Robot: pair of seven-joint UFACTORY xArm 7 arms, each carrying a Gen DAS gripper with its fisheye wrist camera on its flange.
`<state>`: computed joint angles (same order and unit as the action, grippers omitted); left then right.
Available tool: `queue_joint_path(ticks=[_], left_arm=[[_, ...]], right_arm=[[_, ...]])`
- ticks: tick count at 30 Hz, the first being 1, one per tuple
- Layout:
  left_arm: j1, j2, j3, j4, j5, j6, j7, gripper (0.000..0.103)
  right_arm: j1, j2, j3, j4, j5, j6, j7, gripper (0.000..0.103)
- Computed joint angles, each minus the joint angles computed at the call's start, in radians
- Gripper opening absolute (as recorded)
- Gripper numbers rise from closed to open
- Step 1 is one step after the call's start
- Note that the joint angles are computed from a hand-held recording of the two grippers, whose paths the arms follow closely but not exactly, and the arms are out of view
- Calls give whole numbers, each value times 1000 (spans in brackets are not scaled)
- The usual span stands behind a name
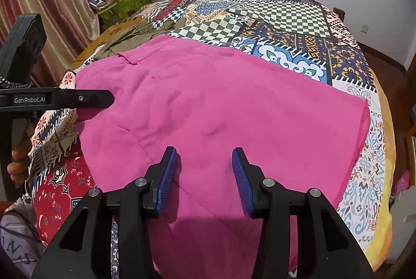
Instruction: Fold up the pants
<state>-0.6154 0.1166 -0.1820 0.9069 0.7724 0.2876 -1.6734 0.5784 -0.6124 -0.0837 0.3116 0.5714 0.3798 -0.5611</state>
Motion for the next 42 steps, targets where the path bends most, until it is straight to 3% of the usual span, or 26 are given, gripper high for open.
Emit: queue_joint_path(ticks=[5, 11, 18, 24, 30, 37, 42], left_arm=[[-18, -33, -20, 29, 90, 130, 15, 33], [19, -119, -60, -11, 117, 208, 7, 31], [54, -278, -165, -85, 117, 430, 15, 30], [58, -302, -236, -80, 111, 561, 74, 30], [28, -241, -251, -1, 187, 628, 114, 30], [-18, -182, -223, 78, 241, 592, 178, 30], [-59, -117, -203, 152, 259, 585, 235, 30]], right_arm=[[-2, 15, 11, 17, -11, 10, 12, 40], [20, 57, 31, 62, -3, 14, -3, 40], [58, 149, 90, 139, -4, 3, -19, 40], [61, 139, 120, 146, -3, 15, -21, 40], [8, 51, 105, 104, -26, 56, 36, 40], [-81, -52, 79, 32, -113, 123, 92, 40], [-67, -81, 32, -9, -86, 125, 89, 40]])
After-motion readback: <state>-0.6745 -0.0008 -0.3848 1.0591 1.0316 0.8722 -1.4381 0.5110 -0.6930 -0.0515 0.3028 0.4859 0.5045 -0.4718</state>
